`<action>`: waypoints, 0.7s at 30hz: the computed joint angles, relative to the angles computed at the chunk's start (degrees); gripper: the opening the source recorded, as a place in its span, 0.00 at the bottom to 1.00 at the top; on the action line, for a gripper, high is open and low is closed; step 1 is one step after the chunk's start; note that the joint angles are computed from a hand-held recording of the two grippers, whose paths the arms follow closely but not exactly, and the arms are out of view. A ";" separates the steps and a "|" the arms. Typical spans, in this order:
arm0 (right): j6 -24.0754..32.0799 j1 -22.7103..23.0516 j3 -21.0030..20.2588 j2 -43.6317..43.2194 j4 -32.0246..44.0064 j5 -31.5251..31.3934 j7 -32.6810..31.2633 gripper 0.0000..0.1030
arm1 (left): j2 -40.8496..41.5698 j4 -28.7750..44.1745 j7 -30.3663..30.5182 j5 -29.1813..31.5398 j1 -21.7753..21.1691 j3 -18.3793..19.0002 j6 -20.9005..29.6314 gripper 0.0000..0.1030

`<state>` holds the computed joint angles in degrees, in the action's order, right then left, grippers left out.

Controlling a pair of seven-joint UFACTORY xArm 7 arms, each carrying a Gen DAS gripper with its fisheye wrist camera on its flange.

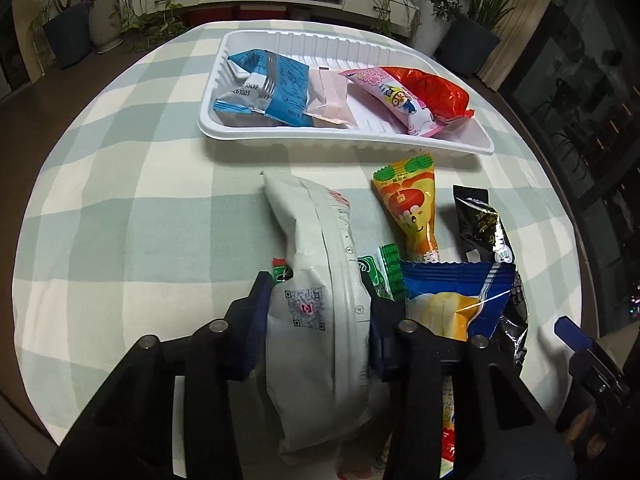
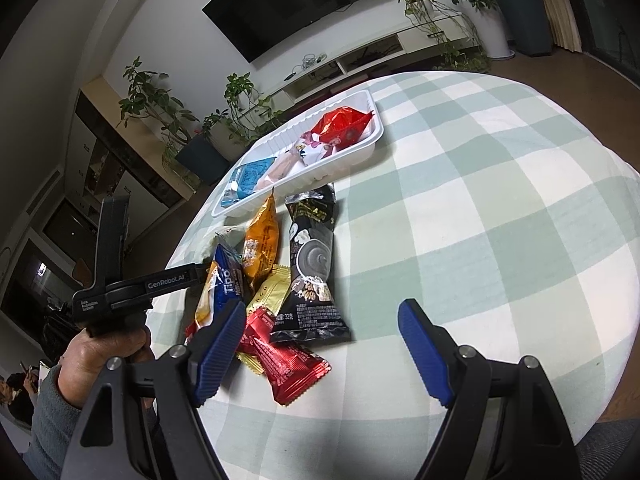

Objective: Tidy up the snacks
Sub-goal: 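Grasp the white snack bag with the left tool and lift it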

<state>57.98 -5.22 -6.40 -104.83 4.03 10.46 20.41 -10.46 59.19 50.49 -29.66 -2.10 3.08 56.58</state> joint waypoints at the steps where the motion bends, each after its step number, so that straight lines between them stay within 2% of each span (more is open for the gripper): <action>1: -0.12 0.03 -0.04 0.07 -0.03 0.00 -0.02 0.79 | -0.01 0.05 0.27 -0.27 0.05 0.18 0.27 0.35; 3: -0.19 0.06 -0.13 0.20 -0.03 0.02 -0.04 0.78 | 0.02 0.22 1.13 -0.91 0.26 0.61 0.96 0.32; 5: -0.12 0.06 -0.08 0.22 -0.01 -0.03 -0.08 0.78 | 0.14 0.40 1.91 -1.41 0.53 0.90 1.29 0.25; 11: -0.07 0.16 0.58 0.57 -0.13 -0.23 0.10 0.78 | 0.47 1.18 4.56 -2.84 1.79 1.89 3.96 0.19; 17: -0.35 0.69 1.43 1.76 0.01 -0.86 0.06 0.75 | -0.05 1.75 7.43 -5.05 3.94 3.58 7.14 0.16; 21: -0.56 1.06 1.90 3.55 0.41 -1.28 0.06 0.72 | -0.31 2.21 9.48 -7.04 6.21 5.56 10.98 0.16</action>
<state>57.42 -4.16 -4.50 -101.28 4.44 9.18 20.48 -10.77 61.40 59.97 -36.70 4.10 8.64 67.56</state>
